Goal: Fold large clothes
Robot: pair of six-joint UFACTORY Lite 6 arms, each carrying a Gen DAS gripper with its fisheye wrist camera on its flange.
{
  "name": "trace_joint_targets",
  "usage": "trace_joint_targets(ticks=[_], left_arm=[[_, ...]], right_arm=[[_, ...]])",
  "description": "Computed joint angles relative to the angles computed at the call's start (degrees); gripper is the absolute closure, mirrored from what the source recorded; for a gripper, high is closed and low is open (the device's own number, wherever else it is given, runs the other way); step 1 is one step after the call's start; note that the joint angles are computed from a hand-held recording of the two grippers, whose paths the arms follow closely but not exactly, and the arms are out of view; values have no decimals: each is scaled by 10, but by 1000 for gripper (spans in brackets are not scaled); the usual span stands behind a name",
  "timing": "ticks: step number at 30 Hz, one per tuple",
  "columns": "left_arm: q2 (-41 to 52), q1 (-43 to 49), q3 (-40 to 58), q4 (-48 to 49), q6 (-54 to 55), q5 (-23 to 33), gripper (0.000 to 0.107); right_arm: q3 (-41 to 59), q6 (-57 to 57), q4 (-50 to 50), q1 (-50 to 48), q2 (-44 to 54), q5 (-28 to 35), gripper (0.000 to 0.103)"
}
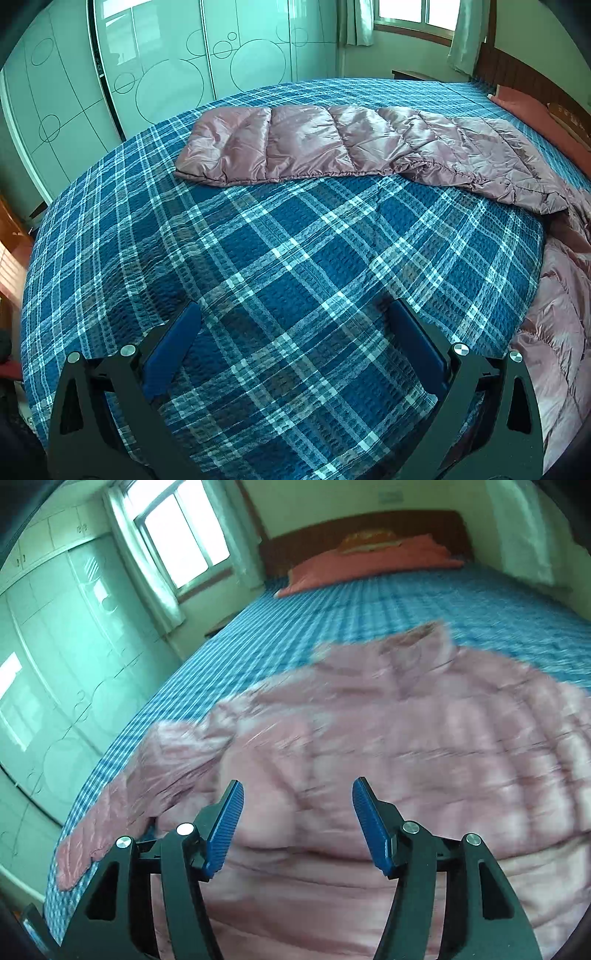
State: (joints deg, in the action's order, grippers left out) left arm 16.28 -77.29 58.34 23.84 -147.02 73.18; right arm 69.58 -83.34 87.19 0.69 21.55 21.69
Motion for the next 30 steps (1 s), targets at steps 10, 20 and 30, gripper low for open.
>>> trace_joint_targets(ticks=[10, 20, 30], left_arm=[[6, -4, 7, -3, -2, 4, 6], [2, 1, 0, 0, 1, 1, 6], [4, -2, 4, -1, -1, 4, 6]], right_arm=[[187, 247, -359, -156, 208, -78, 44], [526, 605, -684, -133, 402, 10, 40], [298, 365, -462, -109, 271, -63, 34]])
